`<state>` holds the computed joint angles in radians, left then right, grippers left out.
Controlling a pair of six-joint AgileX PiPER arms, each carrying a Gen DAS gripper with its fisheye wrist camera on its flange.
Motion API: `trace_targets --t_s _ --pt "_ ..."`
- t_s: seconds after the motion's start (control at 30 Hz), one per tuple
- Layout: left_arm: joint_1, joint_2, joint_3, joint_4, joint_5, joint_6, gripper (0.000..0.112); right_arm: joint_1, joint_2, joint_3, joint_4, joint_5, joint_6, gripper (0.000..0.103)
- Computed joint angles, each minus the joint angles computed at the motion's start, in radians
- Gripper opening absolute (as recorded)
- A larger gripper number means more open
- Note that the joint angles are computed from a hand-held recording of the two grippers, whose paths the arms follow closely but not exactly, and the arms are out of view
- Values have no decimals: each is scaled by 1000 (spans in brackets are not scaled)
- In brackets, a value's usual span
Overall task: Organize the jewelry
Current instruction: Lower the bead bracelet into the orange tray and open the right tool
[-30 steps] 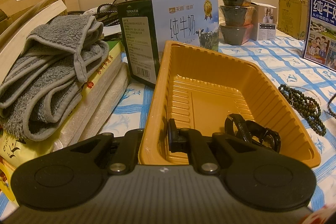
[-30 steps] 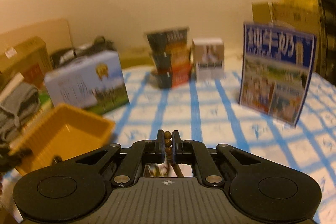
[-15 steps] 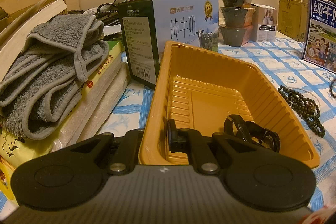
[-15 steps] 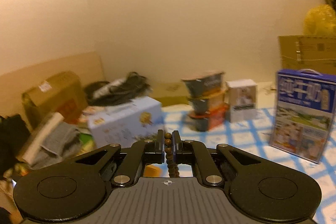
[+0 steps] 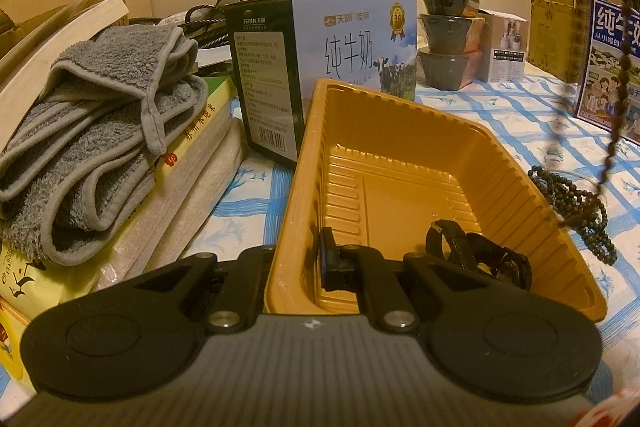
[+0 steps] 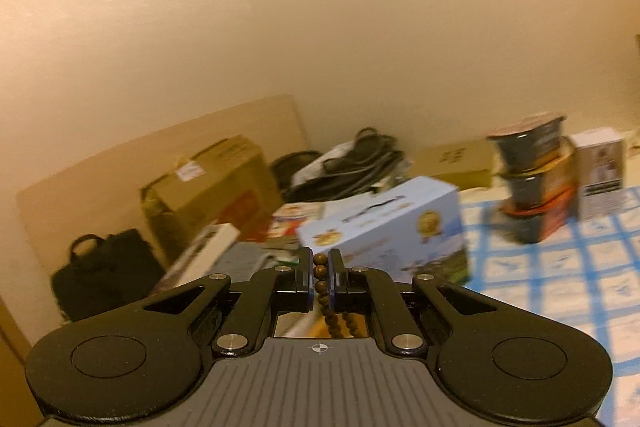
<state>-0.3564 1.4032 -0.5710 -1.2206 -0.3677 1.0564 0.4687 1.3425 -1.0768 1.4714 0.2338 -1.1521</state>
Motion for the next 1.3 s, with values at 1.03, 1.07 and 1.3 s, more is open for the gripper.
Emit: trace_targets --t_s 1.03,1.07,1.3 --pt "3 -3 -9 -21 13 15 7 85 328 8 -332 17 433 54" --pt "3 -3 -10 -24 13 17 7 82 319 18 -357 18 458 54" --pt "5 -3 -10 -25 15 21 7 68 235 143 -467 -26 587 55"
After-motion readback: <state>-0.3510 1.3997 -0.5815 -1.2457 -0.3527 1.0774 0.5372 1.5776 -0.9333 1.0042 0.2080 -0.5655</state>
